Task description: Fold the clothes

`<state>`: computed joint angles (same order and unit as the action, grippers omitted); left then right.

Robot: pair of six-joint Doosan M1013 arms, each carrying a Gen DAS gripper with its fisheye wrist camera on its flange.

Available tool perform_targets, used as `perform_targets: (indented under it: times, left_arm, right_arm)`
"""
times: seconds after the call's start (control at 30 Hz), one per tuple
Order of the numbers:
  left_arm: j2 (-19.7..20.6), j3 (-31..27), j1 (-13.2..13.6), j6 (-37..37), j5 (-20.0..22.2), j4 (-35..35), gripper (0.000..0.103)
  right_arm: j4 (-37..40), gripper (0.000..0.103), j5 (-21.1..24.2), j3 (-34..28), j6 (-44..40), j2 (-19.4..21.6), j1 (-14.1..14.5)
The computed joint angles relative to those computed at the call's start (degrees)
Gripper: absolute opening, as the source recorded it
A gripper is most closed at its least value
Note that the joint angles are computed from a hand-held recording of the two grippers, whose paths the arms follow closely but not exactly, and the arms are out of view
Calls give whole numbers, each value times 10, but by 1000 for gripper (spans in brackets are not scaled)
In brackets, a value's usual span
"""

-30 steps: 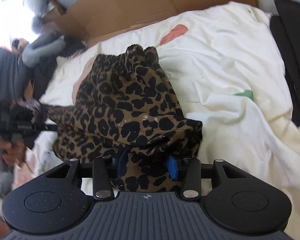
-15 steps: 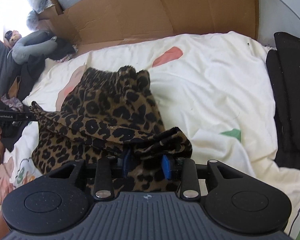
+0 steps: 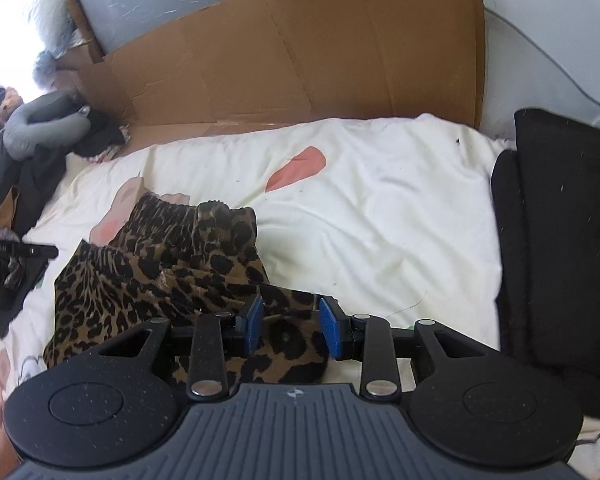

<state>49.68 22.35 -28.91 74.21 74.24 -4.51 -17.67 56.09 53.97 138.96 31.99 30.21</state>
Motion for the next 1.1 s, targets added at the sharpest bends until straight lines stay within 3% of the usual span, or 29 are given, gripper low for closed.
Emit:
perform_targets:
  times: [0.17,0.47,0.53,0.57,0.67,0.9,0.93,1.03,1.1]
  left_arm:
    - [28,-55,1,35,47,14,33]
    - [-1,40,9,-8,-34,-12,34]
    - [-4,48,11,-15,-40,-13,34]
    - [-6,52,12,-14,-45,-13,35]
    - [-7,55,13,-13,-52,-13,36]
    - [1,47,13,-9,-58,-27,35]
    - [4,43,12,-5,-53,-26,33]
    - [7,38,8,13,-46,-18,10]
    - [3,46,5,17,-54,-5,4]
  right_arm:
    - [28,39,29,3,-45,-2,-4]
    - [6,38,-12,27,20,0,-3]
    - [3,28,-14,23,16,3,-3]
    - [4,15,-13,21,12,4,-4]
    - [8,3,-12,18,5,5,-6]
    - [-34,1,-18,20,43,-1,-2]
    - [-36,1,-18,20,46,-1,-2]
    - [-36,0,-15,17,46,2,-2]
    - [-37,0,-17,17,51,2,-3]
